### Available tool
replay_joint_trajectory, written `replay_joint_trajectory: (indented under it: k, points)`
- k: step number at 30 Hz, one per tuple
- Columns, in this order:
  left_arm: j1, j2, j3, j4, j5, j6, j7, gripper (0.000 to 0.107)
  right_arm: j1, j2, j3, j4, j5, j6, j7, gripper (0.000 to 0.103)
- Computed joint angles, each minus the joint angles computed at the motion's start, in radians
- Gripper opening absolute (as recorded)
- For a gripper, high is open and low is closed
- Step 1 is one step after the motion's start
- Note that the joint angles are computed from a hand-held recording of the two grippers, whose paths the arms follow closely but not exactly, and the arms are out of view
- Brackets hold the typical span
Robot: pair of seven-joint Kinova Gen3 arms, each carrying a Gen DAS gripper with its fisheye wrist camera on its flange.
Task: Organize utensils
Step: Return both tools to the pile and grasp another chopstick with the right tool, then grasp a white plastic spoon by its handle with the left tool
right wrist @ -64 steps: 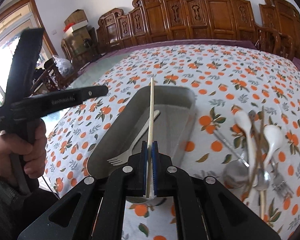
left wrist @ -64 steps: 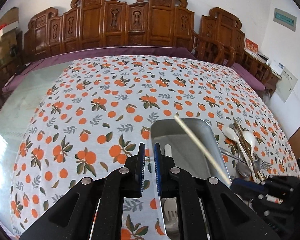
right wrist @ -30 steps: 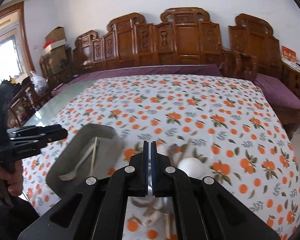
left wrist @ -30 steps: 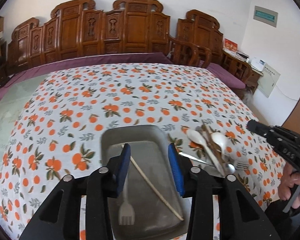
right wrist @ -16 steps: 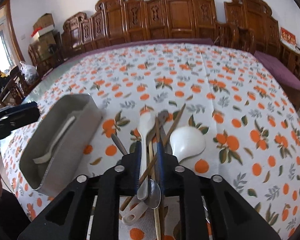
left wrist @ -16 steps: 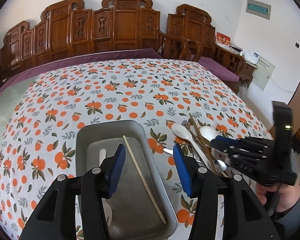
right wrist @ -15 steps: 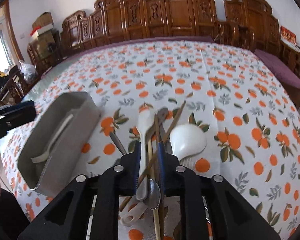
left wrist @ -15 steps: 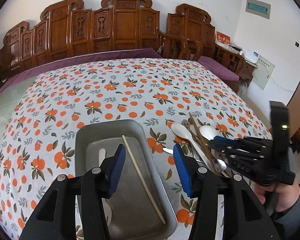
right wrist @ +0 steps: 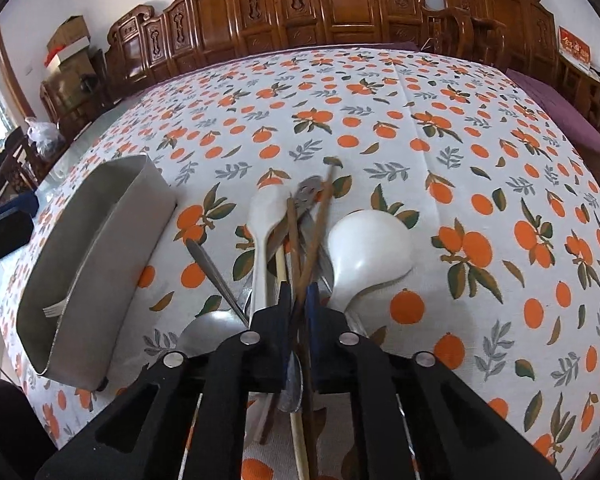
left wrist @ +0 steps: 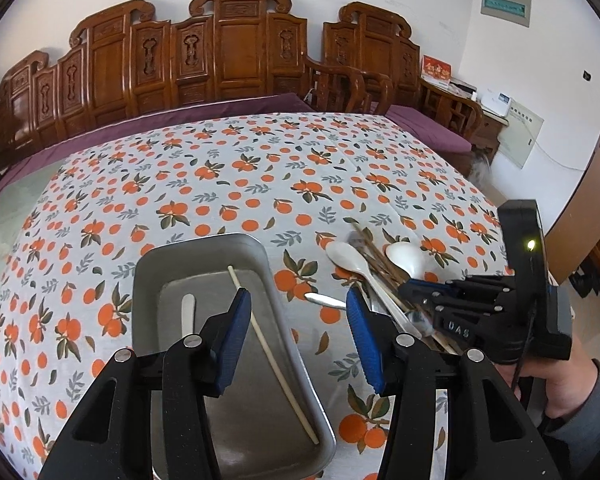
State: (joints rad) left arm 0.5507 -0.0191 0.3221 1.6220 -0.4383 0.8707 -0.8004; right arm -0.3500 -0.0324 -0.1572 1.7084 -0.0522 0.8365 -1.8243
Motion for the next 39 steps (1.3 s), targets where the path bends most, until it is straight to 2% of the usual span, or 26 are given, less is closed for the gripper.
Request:
replay_joint_trajectory:
  k: [11,21,31,39]
  points:
    - [0.058,0.04,0.013,-0.019,-0.069,0.012,0.067,0.047,0.053,-0.088,0.049,0.034,-0.096,-0.041,0.111,0.006]
    - [0.154,0.112,-0.001,-0.1,-0.151,0.088,0.132,0.047,0.102,-0.094,0.07,0.046,-0.099,-0.062,0.141,0.006]
    - [0.216,0.241,-0.077,-0.208,-0.106,0.141,0.086,0.045,0.126,-0.092,0.116,0.047,-0.216,-0.079,0.236,0.006]
    - [0.245,0.365,-0.138,-0.339,-0.026,0.189,0.032,0.039,0.161,-0.086,0.156,0.053,-0.33,-0.069,0.315,0.006]
